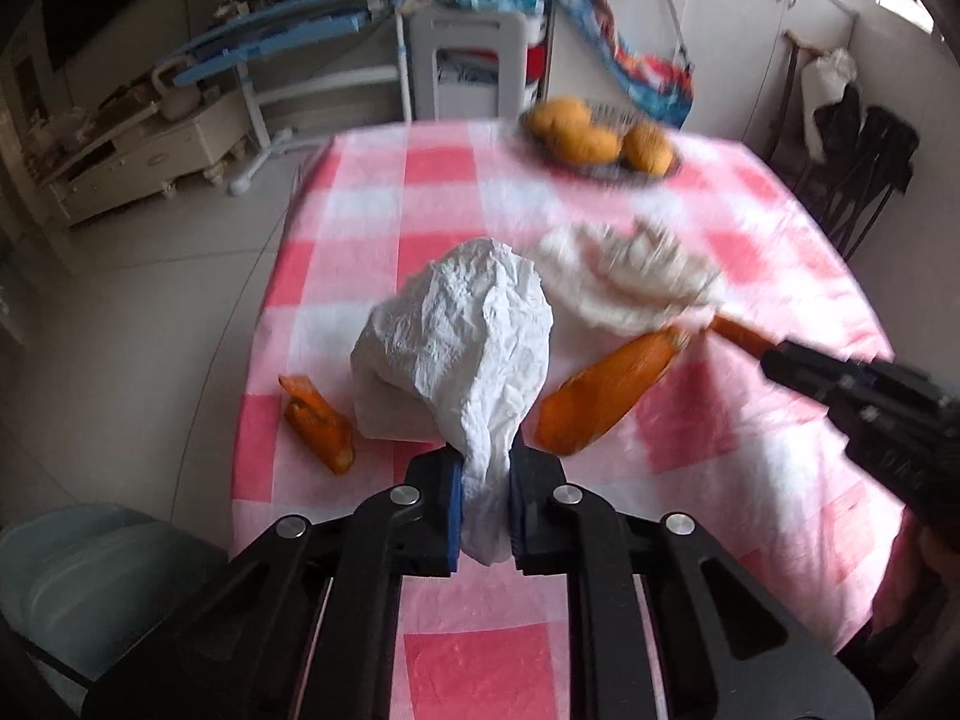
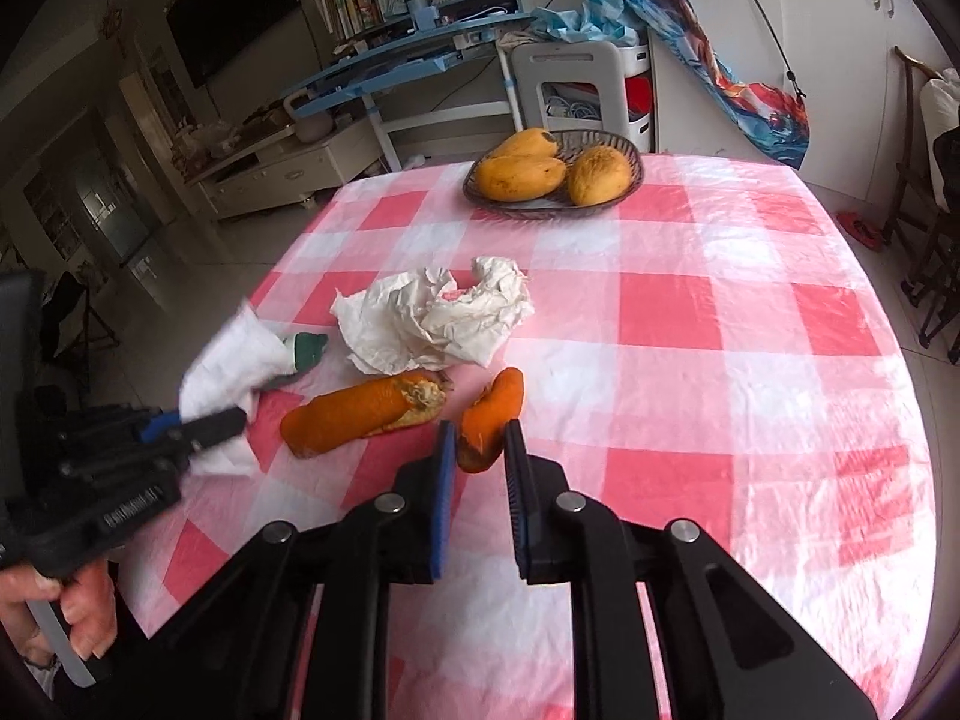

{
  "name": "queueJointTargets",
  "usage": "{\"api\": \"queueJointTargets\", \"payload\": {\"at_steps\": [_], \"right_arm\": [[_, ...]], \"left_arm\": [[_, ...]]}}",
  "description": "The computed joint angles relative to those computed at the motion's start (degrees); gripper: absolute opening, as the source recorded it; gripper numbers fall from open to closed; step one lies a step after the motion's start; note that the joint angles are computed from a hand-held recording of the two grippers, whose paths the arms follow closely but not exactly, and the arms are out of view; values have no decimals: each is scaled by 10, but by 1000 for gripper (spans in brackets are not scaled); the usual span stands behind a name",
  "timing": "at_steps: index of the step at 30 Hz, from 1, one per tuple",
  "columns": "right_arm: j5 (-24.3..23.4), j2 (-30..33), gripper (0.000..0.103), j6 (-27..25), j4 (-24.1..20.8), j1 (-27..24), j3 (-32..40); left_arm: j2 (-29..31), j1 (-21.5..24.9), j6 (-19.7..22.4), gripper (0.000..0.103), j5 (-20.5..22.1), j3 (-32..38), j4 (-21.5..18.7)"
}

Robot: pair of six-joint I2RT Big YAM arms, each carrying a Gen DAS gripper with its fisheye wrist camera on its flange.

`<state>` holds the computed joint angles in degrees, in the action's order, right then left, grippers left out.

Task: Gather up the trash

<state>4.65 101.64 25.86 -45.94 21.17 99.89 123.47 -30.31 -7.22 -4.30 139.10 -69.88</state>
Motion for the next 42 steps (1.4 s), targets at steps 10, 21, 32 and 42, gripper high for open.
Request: {"api": "queueJointTargets", "payload": {"at_steps": [10,21,32,42], "right_arm": [[6,-42,16,16,40,5,-49],[30,-41,16,3,4,17,-49],[28,-23,42,19,-12,18,-46],[22,-33,15,27,-1,17,-55]], "left_arm": [[-63,-9,-7,12,14,-92,75],[-93,-12,-18,12,20,-136,93],[-98,-13,-14,12,27,-143,91],[-109,-13,-17,12,40,-158,117]]}}
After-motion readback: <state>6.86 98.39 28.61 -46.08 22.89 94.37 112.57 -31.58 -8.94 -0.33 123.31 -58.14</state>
